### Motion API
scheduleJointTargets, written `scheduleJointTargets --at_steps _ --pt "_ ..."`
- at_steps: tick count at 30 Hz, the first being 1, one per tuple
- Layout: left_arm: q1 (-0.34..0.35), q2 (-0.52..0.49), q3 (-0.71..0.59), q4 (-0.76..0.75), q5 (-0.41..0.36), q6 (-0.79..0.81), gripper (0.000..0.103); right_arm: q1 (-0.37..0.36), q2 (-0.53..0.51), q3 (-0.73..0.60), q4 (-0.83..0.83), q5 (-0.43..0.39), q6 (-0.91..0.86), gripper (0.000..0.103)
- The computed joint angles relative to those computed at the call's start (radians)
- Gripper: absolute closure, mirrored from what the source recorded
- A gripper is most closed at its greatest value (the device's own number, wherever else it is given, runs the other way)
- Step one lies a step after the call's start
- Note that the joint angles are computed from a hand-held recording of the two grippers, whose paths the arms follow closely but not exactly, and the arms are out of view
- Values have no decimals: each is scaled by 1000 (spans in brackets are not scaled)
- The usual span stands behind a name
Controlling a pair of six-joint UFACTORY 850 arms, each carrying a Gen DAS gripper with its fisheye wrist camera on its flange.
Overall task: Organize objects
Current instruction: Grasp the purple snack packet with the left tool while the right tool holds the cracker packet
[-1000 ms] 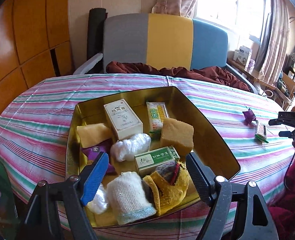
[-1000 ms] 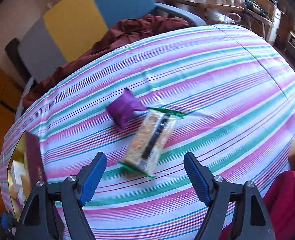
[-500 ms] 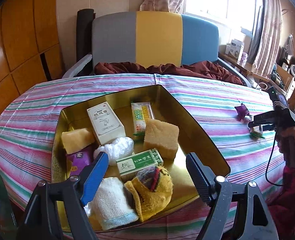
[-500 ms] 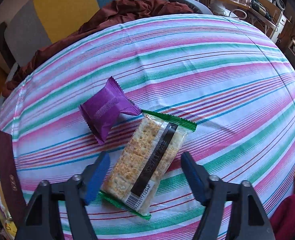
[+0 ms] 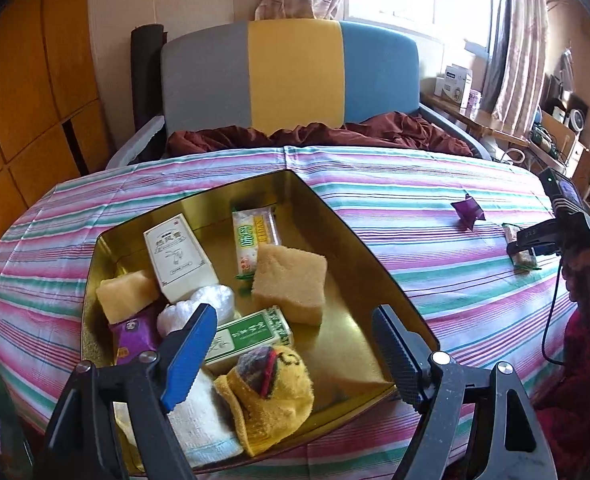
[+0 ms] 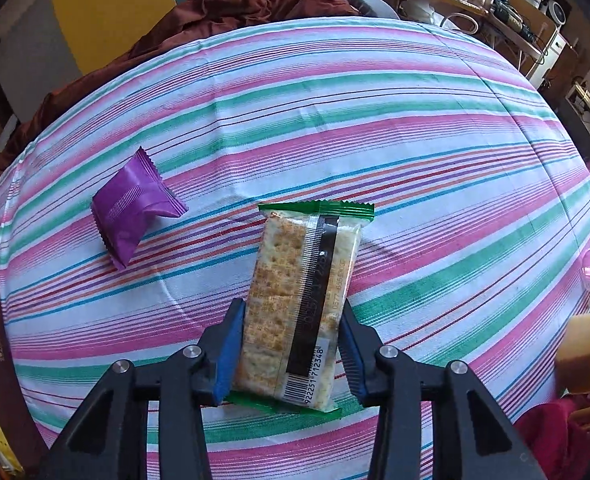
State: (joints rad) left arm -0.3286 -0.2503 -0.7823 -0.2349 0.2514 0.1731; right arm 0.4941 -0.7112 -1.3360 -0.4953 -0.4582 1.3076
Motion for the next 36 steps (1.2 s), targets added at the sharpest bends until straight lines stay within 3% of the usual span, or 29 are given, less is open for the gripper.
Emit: scheduleJointTargets --at_steps 13,28,32,36 --pt "-52 -27 -41 -124 -18 164 22 8 1 6 -18 -11 13 56" --pt "-111 -90 -149 -67 -67 163 21 9 21 33 -6 8 9 54" --pt "-128 -124 -191 -117 -89 227 21 8 28 41 2 15 4 54" --pt "-146 -163 -242 -283 -111 416 20 8 33 49 10 19 -1 54"
